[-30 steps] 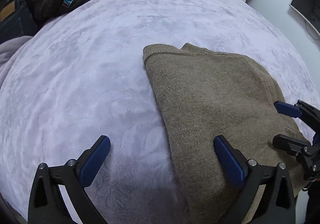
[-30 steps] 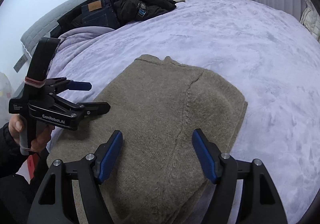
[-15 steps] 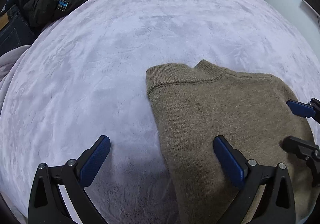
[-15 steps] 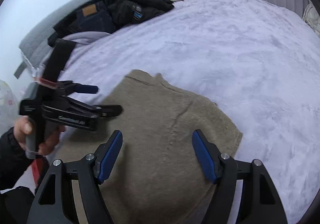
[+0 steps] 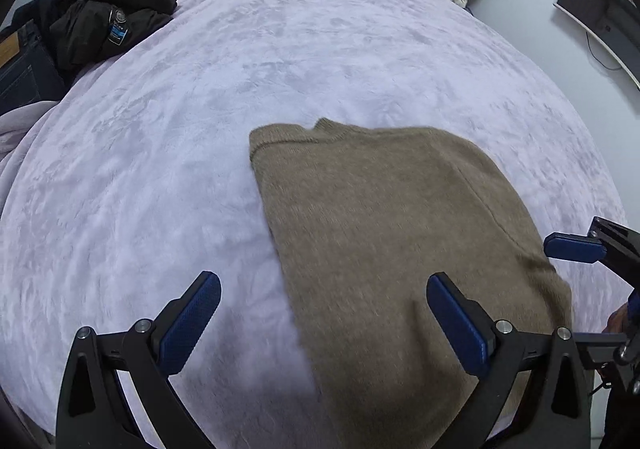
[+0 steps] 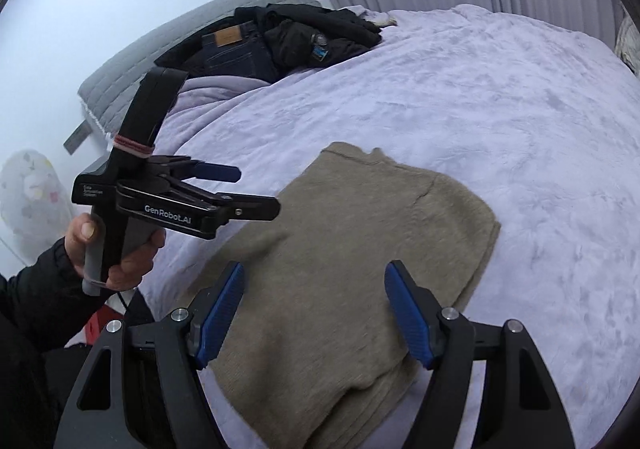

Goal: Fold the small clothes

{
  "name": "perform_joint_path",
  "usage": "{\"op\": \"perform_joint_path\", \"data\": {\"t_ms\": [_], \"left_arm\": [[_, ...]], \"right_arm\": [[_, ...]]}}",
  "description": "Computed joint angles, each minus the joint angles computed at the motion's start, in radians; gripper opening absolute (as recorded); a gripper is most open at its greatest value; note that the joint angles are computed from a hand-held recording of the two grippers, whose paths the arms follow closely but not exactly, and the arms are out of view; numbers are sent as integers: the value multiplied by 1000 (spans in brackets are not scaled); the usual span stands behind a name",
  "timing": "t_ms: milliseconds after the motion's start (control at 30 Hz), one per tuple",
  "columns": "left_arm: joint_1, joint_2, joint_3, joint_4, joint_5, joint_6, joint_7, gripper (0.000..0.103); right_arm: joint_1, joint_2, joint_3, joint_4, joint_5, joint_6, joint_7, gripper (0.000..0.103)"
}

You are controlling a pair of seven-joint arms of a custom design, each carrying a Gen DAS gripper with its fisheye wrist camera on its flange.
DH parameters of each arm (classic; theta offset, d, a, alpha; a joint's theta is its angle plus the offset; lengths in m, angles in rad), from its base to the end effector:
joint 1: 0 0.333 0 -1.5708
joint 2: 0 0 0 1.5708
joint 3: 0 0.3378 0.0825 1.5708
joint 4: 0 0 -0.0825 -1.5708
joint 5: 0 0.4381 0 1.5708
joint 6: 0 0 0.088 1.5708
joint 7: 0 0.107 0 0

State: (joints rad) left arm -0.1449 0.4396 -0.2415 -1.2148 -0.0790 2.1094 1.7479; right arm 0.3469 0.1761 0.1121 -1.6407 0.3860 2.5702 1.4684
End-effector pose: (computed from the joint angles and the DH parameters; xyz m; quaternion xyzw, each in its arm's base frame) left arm 0.7419 -0.2576 0.5997 -0.4976 0.8318 -0.2327 0.0796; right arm 0.6531 0.3086 0.6061 -0.7411 0.5420 -0.0706 0.3900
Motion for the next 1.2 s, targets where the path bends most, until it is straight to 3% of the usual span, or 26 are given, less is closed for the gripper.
{"op": "perform_joint_path", "data": {"t_ms": [167,267,667,867,933,1033,1200], "left_arm": [[-14,-108,9,-180,50,67,4,103],[-7,-99,10,-184,40,59,-3,103],[-10,-117,13,-204,48,61,-38,103],[-15,-149,17,-219,71,62,-63,103],[6,-178,9,-243,11,87,-47,103],[21,-223,16,-299,-15,110,-28,103],[37,-256,34,-395,-33,86,-11,103]], "right_arm": [[20,-35,17,-66,13,-14,-33,76],[31,-31,3,-77,-40,-26,35,75],[24,-68,0,-140,-45,2,90,75],[45,-110,-5,-158,-203,6,228,76],[49,-120,2,-155,-227,16,216,76],[50,-121,17,-143,-152,12,116,76],[57,-108,21,-160,-96,-23,86,76]]}}
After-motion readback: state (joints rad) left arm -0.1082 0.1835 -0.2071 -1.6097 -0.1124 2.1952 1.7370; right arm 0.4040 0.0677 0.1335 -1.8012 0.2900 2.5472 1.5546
